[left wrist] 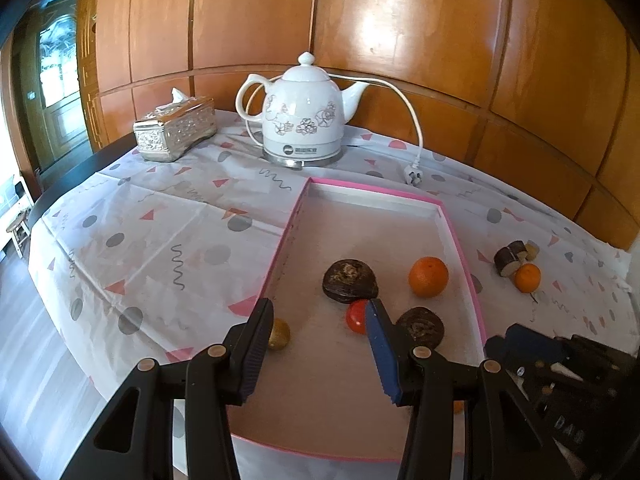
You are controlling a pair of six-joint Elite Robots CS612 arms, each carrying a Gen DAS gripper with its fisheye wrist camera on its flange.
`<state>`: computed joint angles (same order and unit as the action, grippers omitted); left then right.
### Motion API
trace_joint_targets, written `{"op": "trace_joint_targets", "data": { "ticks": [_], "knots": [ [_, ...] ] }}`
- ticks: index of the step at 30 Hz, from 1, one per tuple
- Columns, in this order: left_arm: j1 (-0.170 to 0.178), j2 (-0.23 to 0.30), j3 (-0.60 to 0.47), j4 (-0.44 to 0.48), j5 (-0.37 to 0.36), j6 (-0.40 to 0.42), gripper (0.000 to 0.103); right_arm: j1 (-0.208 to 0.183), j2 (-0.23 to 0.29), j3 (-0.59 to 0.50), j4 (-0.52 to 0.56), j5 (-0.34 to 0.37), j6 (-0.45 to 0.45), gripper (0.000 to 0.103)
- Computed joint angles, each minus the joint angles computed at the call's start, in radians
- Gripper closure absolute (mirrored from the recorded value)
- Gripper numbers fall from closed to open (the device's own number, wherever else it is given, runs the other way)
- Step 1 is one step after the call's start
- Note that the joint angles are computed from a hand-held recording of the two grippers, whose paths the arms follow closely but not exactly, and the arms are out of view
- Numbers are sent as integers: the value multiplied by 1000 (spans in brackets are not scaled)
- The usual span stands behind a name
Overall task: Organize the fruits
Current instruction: 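Carry the carrot into the pink tray and open the right tool, then move both tools back over the cloth toward the remaining items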
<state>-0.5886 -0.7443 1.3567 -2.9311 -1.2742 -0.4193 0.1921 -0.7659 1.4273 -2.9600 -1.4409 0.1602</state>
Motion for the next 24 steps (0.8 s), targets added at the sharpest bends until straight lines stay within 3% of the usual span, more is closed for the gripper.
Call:
{"op": "trace_joint_targets", "data": {
  "ticks": [24],
  "knots": [
    [-32,21,-44,13,-75,129,54,-50,-32,102,-21,-287,174,73]
  ]
}}
